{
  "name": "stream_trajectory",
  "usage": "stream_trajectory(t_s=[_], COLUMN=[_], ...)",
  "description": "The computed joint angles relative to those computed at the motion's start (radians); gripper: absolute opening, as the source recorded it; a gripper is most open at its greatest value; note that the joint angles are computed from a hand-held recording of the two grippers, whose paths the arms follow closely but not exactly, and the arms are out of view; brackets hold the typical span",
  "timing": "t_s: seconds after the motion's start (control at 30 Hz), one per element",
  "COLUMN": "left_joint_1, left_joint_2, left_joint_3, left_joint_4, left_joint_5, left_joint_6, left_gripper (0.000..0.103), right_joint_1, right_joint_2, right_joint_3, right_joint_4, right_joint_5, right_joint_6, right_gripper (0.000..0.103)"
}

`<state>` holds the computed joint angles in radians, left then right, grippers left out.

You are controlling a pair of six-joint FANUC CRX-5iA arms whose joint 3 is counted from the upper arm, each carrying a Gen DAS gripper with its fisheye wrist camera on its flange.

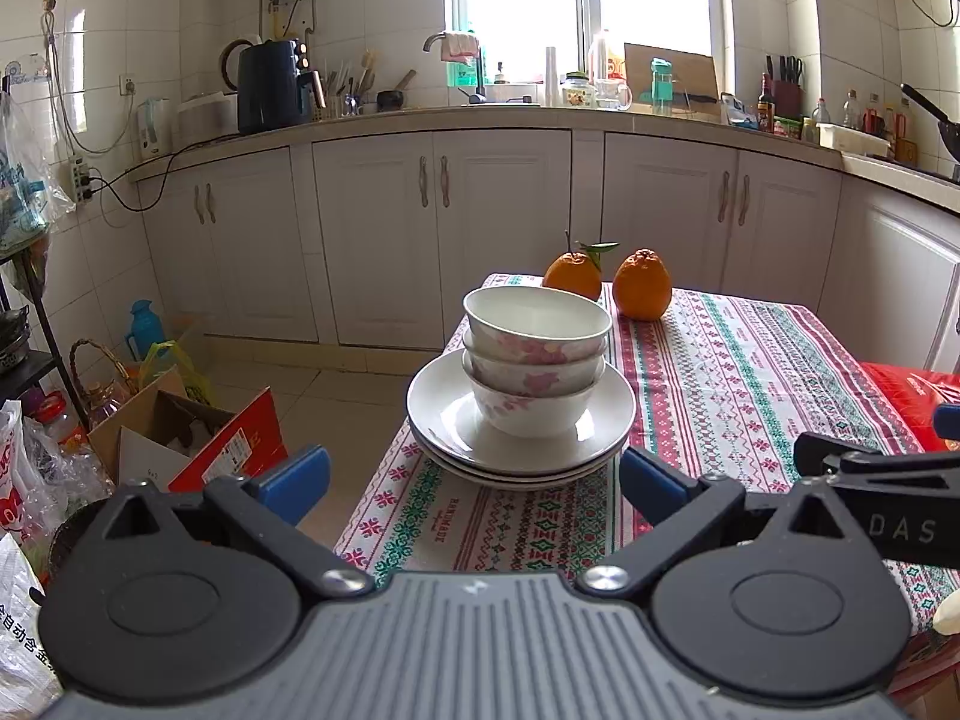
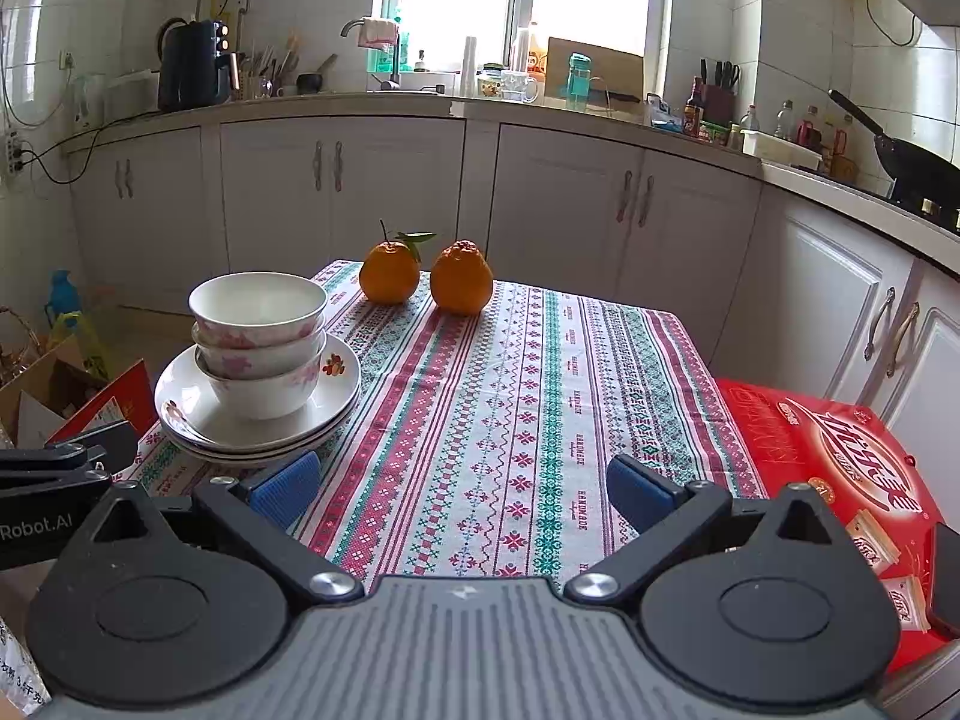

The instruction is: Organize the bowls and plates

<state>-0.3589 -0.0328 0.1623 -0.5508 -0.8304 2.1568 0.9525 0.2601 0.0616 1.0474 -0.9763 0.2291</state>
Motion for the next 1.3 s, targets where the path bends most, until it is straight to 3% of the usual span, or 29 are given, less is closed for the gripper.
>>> stream_trajectory(t_s=[1.3], left_joint_1=[-0.008], left_joint_2=[-0.005], left_joint_3=[0.006], left_joint_4=[-0.004], left_joint_5=[-0.015], left_joint_6=[0.007], left_gripper=[0.102], right_joint_1=[0.004], right_joint_2=[-0.004], right_joint_3=[-0.008], right_joint_4=[0.025], right_joint_5=[-0.013], right_joint_6=[-0.017], right_gripper=[0.103])
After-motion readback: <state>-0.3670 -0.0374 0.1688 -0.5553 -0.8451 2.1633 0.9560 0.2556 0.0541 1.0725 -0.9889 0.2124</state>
